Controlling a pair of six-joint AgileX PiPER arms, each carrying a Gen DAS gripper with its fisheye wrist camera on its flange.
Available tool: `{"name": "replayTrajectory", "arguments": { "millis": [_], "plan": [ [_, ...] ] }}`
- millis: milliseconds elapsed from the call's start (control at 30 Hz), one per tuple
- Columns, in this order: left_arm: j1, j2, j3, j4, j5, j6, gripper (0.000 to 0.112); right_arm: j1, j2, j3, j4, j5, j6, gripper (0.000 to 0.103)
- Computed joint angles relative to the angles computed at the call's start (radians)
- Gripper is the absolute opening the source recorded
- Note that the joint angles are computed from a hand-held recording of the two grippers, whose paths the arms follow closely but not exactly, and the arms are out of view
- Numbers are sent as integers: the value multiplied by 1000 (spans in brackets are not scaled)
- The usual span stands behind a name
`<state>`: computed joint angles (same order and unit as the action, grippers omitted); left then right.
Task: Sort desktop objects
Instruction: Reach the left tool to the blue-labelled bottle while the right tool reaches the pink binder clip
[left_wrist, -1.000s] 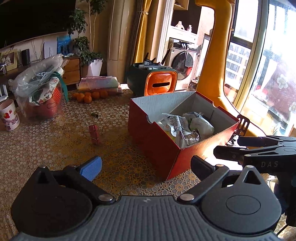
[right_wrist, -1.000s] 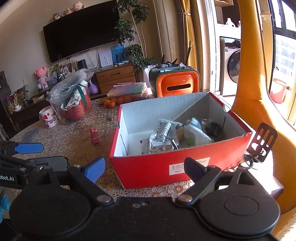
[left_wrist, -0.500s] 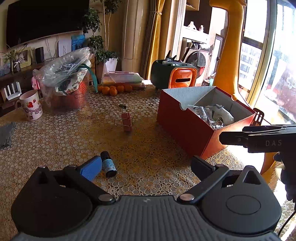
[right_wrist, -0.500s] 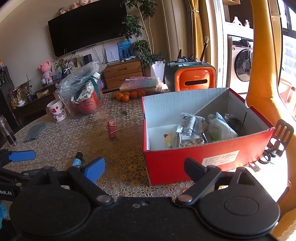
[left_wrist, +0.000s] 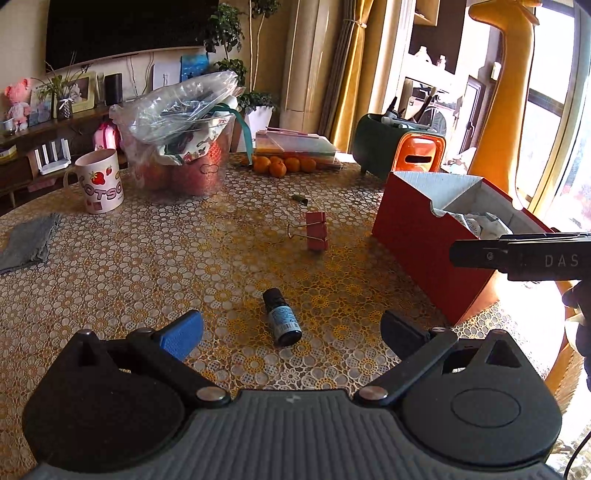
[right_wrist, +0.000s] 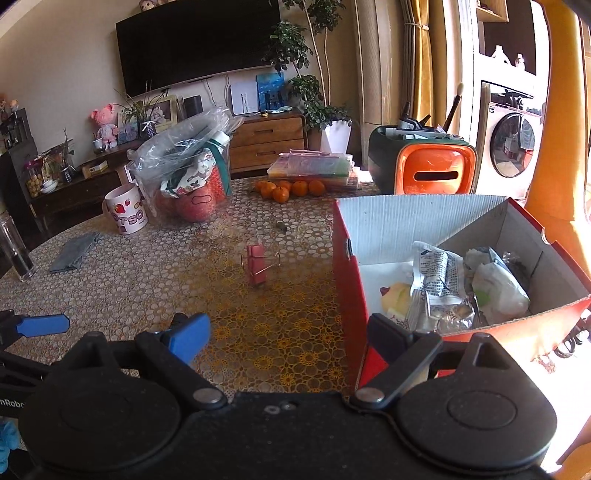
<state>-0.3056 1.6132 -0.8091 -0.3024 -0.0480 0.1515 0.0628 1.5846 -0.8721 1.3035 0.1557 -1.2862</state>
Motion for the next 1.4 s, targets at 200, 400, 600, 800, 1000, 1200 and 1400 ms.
{"name": "replayTrajectory", "arguments": {
  "millis": [200,400,600,800,1000,1200,1400],
  "plan": [
    [37,83,-27,201,-46,-212,103,67,83,-98,-88,-14,75,92],
    [37,169,-70,177,-60,-182,103,112,186,-215,-218,-9,176,92],
    [24,250,-129,67,-76,-81,103,135,323,-360,-505,-7,436,92],
    [-8,316,-180,-192,-105,173,103,142,462,-520,-747,22,657,89],
    [-39,366,-222,-366,-134,326,102,140,572,-654,-896,63,805,86],
    [-57,389,-245,-529,-136,473,95,140,661,-762,-1010,107,917,84],
    [-65,398,-256,-668,-147,589,79,141,736,-866,-1087,155,1010,73]
  ]
}}
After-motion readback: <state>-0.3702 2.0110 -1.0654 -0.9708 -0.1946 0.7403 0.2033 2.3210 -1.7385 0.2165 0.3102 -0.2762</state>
